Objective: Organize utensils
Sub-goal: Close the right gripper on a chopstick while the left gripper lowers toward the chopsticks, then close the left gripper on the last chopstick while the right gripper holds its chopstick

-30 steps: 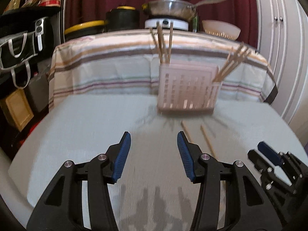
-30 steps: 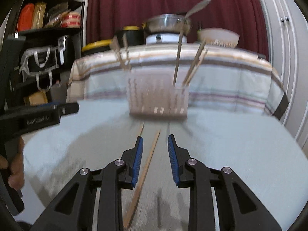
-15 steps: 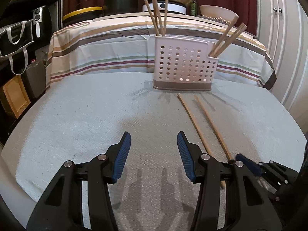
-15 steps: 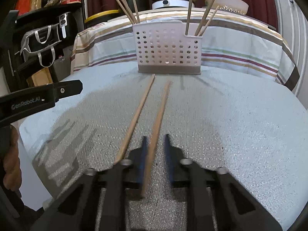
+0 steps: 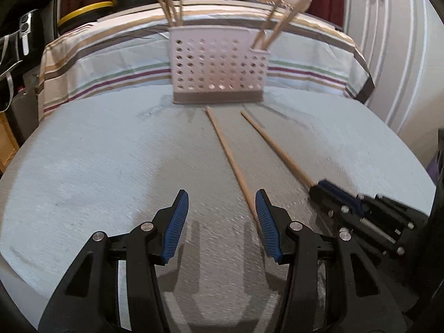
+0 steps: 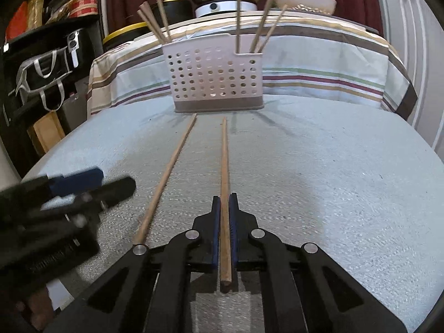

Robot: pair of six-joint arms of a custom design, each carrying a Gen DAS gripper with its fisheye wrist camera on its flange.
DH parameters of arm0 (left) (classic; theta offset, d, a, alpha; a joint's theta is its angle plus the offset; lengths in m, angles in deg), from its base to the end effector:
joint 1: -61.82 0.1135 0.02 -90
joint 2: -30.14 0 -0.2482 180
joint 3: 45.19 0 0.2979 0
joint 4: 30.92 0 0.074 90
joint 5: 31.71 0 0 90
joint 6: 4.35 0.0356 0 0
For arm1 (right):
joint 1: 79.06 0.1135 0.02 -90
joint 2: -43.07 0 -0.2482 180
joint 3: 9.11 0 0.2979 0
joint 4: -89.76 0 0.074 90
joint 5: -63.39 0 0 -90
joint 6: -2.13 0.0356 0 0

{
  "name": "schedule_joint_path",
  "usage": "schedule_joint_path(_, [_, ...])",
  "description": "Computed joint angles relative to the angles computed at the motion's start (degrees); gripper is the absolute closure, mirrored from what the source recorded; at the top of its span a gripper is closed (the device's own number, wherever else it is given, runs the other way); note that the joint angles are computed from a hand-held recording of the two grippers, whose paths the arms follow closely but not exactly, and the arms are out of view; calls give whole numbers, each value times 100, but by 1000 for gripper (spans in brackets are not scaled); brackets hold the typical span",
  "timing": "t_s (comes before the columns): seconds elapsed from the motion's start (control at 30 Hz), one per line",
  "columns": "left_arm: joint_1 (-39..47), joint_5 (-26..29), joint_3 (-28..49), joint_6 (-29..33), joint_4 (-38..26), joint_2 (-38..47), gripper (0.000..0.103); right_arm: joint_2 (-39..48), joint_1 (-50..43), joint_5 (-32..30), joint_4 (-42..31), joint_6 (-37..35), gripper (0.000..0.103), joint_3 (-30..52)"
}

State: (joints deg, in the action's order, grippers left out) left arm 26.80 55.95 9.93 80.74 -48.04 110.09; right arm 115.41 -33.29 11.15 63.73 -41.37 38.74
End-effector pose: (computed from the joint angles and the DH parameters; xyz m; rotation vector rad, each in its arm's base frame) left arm 0.2699 -0.1873 0.1595 0.5827 2.2478 -0.3088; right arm 0.2115 0.1860 0.1477 0.2854 2.2092 0.0480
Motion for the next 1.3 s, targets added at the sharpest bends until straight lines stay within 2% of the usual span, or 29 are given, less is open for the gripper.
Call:
schedule_joint_path(0.2, [-84, 66, -14, -44, 34, 133, 54, -430, 4, -12, 15, 88, 92, -339])
schedule_joint_path(0.3, [-127, -93, -15, -2, 52, 214, 54, -543, 24, -2, 24, 86, 89, -413])
schedule_joint_path(0.47, [0, -267, -87, -75, 28, 143, 54, -526, 77, -52, 36, 31, 89, -398])
schedule_joint_path(0.73, [-46, -108, -245, 111, 213, 94, 56, -504, 156, -50, 17, 58, 88, -396])
schedule_joint_path(0.8, [-46, -59, -310, 171, 316, 68, 66, -512, 178, -37, -16, 91, 88, -403])
schedule_joint_path(0.87, [-44, -37, -344, 182, 370, 55, 72, -538, 187, -39, -50, 131, 88, -420])
schedule_joint_path(0.9, [-30, 11, -373, 209, 411, 41, 80, -541, 188, -47, -55, 139, 88, -426])
schedule_joint_path(1.07, [-29, 157, -454, 291, 525, 6, 93, -577, 190, -109, -41, 203, 88, -498])
schedule_joint_path(1.3, [24, 368, -504, 332, 604, -14, 96, -598, 181, -125, -25, 190, 88, -516])
